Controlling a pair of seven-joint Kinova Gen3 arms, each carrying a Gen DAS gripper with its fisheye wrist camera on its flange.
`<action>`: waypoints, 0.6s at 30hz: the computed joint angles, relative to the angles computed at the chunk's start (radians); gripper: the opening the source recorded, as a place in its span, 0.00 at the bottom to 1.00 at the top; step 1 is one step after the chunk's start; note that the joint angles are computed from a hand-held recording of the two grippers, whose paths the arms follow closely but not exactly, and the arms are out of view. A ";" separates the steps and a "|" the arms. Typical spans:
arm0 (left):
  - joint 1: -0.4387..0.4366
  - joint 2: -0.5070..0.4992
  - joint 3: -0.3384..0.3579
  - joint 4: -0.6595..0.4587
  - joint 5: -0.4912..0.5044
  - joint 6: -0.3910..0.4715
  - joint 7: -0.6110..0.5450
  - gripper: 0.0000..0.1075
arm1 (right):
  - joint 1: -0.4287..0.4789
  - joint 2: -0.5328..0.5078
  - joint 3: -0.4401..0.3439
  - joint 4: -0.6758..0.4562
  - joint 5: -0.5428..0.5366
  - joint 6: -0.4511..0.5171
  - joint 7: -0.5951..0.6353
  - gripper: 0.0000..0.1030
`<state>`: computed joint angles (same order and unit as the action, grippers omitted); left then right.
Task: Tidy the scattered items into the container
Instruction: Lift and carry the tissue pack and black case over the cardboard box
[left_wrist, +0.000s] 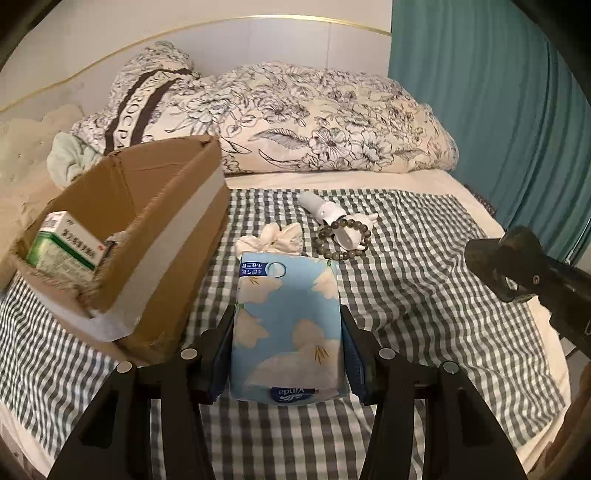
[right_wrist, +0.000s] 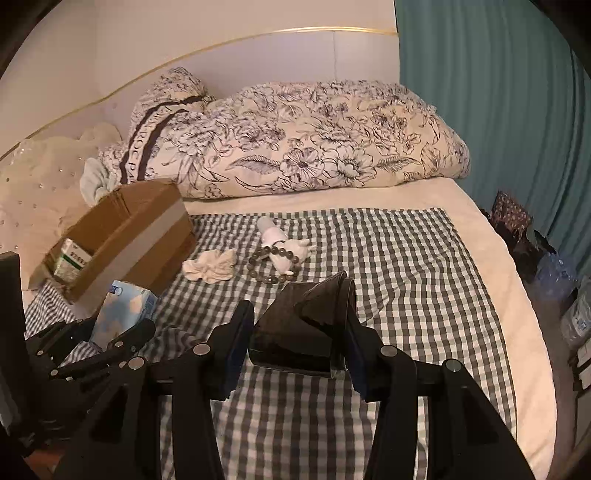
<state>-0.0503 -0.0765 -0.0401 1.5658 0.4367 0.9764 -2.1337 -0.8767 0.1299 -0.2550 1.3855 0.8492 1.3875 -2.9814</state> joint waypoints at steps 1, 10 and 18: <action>-0.004 -0.007 -0.007 -0.004 0.008 0.007 -0.005 0.49 | -0.008 -0.001 -0.004 -0.006 0.005 0.009 -0.003 0.45; -0.026 -0.067 -0.067 -0.053 0.075 0.061 -0.051 0.49 | -0.087 0.010 -0.025 -0.093 0.074 0.103 -0.004 0.45; -0.047 -0.081 -0.126 -0.117 0.146 0.128 -0.094 0.49 | -0.172 0.051 -0.011 -0.201 0.141 0.192 0.031 0.45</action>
